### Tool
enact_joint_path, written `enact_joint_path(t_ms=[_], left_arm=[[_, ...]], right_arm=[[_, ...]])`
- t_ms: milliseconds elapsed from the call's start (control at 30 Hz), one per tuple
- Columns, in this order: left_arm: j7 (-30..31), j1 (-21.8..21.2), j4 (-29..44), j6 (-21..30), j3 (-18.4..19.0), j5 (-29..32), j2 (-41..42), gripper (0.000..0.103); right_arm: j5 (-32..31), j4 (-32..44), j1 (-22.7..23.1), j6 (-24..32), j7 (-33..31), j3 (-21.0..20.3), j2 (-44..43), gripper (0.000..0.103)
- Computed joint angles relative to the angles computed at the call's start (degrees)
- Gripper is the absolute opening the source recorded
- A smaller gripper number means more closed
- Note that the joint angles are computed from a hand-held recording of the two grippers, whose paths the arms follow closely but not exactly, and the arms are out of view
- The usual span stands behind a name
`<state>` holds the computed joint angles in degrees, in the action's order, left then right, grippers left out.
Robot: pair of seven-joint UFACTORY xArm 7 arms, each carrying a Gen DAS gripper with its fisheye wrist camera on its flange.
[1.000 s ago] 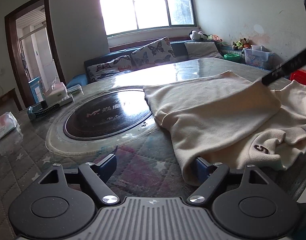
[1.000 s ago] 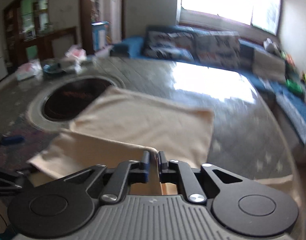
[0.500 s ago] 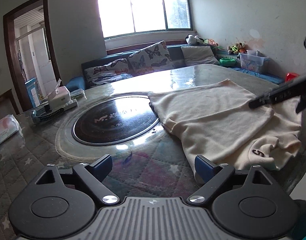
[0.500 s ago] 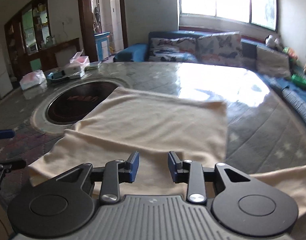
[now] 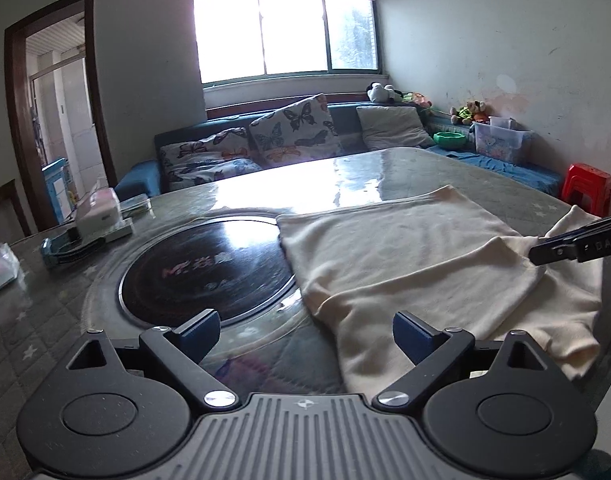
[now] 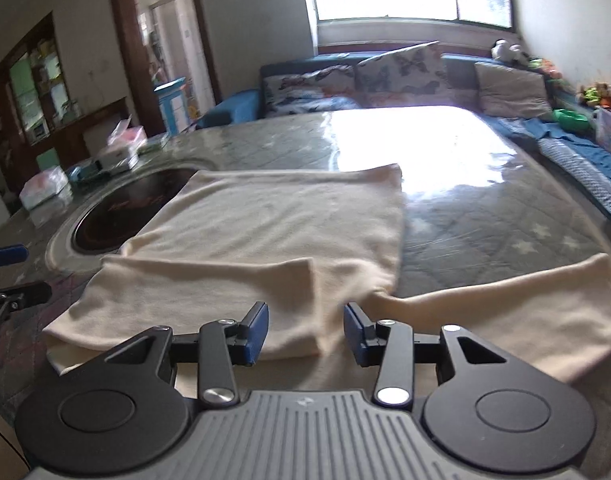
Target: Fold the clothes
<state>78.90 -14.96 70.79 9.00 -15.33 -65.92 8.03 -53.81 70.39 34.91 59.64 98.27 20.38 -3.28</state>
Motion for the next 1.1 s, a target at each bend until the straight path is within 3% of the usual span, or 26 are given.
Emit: enact_joint_path(t_ms=[133, 500, 667, 833, 967, 1100], left_arm=[[-5.0, -1.28, 1.48, -0.38, -0.4, 4.94, 1.97, 0.095], [-5.56, -0.82, 1.16, -0.37, -3.32, 7.59, 2.53, 0.097], [-9.48, -1.13, 0.85, -1.2, -3.0, 11.49, 2.74, 0.097], [-11.53, -0.54, 0.2, -1.97, -3.65, 13.8, 2.47, 0.098], [-12.84, -0.17, -0.24, -2.46, -3.98, 15.12, 2.31, 0.098], [-14.22, 0.02, -0.66, -2.97, -4.24, 16.5, 2.21, 0.098]], right_arm=[[-0.51, -2.74, 0.29, 6.36, 5.06, 1.68, -3.87, 0.052], [8.65, -13.37, -3.4, 23.11, 17.87, 7.15, -15.49, 0.052], [10.78, -16.32, -6.04, 26.03, 20.13, 8.42, -18.93, 0.051], [11.29, -19.69, -8.65, 23.65, 21.6, 8.09, -21.69, 0.05], [11.07, -20.75, -10.42, 22.56, 21.71, 8.34, -22.13, 0.039], [10.33, -21.23, -11.5, 21.38, 21.56, 8.43, -22.0, 0.009]])
